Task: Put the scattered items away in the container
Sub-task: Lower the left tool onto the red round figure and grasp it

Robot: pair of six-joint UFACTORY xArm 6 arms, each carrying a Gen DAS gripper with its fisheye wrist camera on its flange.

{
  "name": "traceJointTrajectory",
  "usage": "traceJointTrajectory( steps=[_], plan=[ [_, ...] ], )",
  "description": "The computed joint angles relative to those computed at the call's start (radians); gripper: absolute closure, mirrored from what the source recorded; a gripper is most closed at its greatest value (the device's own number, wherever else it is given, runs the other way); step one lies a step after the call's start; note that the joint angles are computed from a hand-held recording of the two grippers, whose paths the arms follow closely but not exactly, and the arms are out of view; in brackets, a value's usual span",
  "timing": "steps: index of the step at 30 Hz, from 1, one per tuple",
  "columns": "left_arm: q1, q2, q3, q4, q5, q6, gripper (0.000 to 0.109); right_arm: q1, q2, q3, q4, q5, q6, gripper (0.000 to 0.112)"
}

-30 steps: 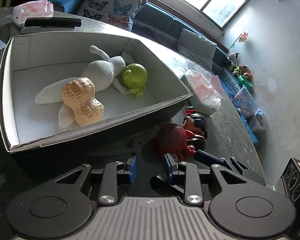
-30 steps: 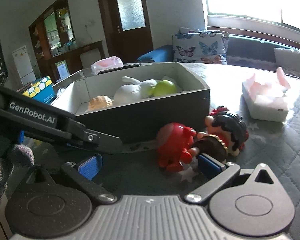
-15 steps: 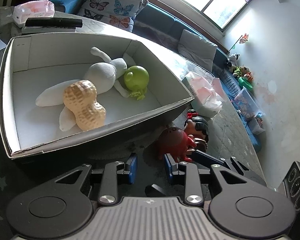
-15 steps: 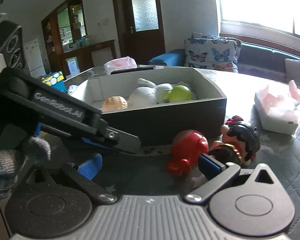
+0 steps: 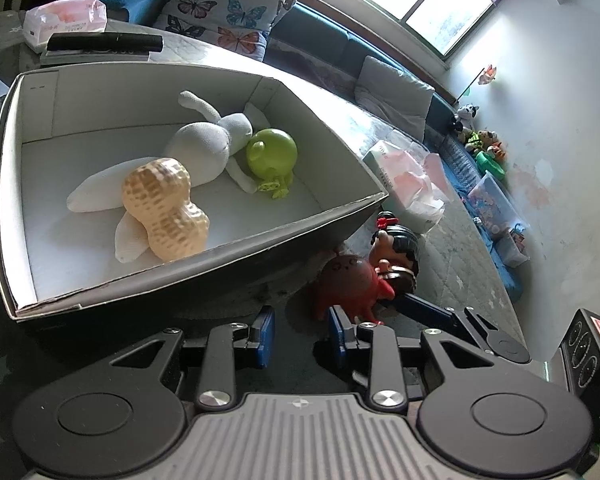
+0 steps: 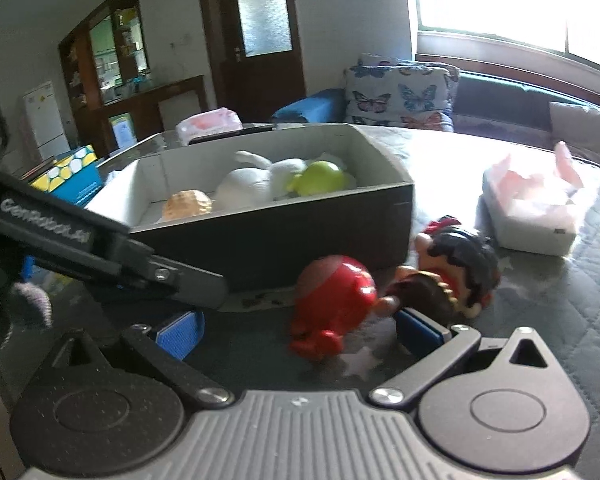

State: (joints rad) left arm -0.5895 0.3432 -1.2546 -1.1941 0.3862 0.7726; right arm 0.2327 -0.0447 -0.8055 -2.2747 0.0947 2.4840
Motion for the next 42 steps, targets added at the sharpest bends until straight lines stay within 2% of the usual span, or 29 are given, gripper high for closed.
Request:
traceJointTrajectory(
  steps=[4,7,11,16,20,26,42],
  plan=[
    [0.000,0.005,-0.007,0.008,0.002,-0.006,0.076,-0.025,-0.023,0.038,0.109,0.030,-0.112,0.009],
    [-0.001,0.009,-0.013,0.011,0.007,-0.010,0.076,-0.041,-0.026,0.032,0.028,0.002,-0.014,0.009],
    [-0.006,0.014,-0.024,0.008,0.010,-0.008,0.076,-0.027,-0.037,0.037,-0.001,-0.001,-0.002,0.009],
    [-0.012,0.030,-0.049,-0.010,0.024,0.011,0.076,-0.005,-0.016,0.005,-0.098,-0.017,0.101,0.009],
    [-0.016,0.053,-0.082,-0.033,0.049,0.029,0.076,-0.001,0.017,-0.020,-0.076,-0.023,0.088,0.009],
    [-0.028,0.100,-0.137,-0.013,0.060,0.011,0.076,0.004,0.026,-0.015,0.014,-0.001,-0.011,0.012],
    [-0.018,0.181,-0.233,-0.037,0.133,0.014,0.073,-0.016,0.006,0.000,-0.128,0.000,0.215,0.029]
  ],
)
